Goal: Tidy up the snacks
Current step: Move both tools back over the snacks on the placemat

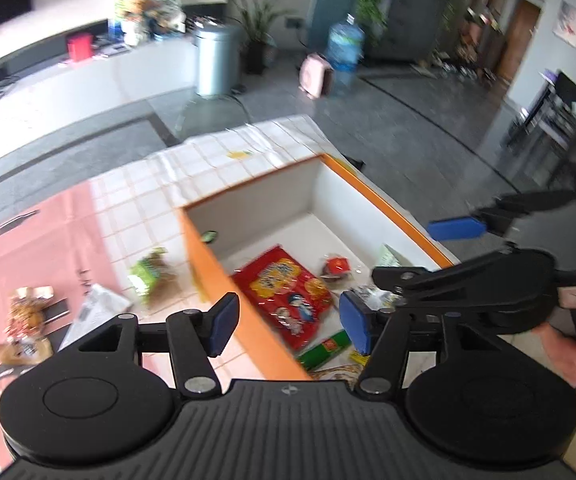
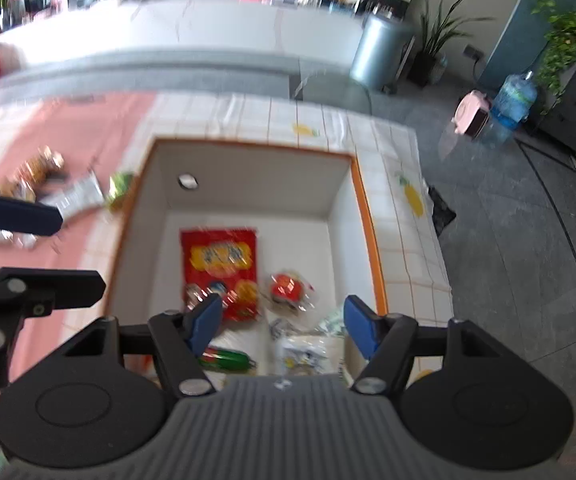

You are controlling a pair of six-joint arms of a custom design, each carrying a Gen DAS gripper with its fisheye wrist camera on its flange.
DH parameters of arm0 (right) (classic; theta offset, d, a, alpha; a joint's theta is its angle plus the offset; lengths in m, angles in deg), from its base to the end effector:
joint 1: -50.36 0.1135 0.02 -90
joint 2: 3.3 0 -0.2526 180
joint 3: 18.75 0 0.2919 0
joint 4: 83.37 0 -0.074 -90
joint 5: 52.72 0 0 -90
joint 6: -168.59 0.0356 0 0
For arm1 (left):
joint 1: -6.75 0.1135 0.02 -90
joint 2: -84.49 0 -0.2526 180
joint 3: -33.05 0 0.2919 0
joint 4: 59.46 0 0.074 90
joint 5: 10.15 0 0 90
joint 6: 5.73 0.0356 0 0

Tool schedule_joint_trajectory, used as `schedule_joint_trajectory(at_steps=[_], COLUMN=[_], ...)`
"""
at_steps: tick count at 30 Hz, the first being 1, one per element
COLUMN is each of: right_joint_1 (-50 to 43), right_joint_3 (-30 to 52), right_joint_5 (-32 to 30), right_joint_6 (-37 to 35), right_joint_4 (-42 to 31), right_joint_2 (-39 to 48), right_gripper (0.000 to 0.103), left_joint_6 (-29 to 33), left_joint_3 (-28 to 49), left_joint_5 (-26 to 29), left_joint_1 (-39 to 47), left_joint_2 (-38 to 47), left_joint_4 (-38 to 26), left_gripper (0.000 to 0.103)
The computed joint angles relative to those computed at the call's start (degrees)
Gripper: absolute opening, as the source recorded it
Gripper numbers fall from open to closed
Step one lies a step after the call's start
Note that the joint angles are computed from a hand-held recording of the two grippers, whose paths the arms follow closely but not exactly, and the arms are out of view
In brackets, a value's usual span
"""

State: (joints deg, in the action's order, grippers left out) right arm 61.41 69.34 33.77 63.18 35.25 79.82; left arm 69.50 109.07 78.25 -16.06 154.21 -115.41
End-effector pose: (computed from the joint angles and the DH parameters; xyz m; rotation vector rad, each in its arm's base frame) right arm 0.3344 0.0675 0.2983 -0.6073 2.4800 0.0489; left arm 0.2710 -0.1129 0.2990 0.1595 2.4488 -0.2580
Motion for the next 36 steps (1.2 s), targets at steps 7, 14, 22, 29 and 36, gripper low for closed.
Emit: schedule_joint_trajectory(at_steps=[7,14,22,29,36], right_joint_1=[5.18,15.99,27.3,31.72,32.72], right_joint_3=[-7.27,-12.9,-15.99,-16.54,-15.22], right_joint_5=[-2.72,2.39,10.45,14.33,14.84], right_joint_6=[9.56,19.91,28.46,30.37,29.57], right_joint_4=[3.6,7.54,11.49,15.28,18.6], right_joint_2=[-10.09,-14.31,-13.59,-9.01,-2.43], right_gripper=[0.069,0.069,0.069,0.069,0.069], left_joint_6=[-4.89,-5.4,-1.13,2.6,5.34], left_joint_3=[-6.7,-11.11,-15.61,-20.94,-23.33], left_joint_5=[-2.18,-0.2,3.42,10.17,14.11], left_joint_1=[5.32,13.65,24.5,34.26,40.9], left_joint_2=[-10.23,-18.88,-25.58,-27.86,-24.59], left_joint_4=[-1.19,-4.35,-7.38,-6.44,-3.59], left_gripper=[0.07,0.07,0.07,0.07,0.07])
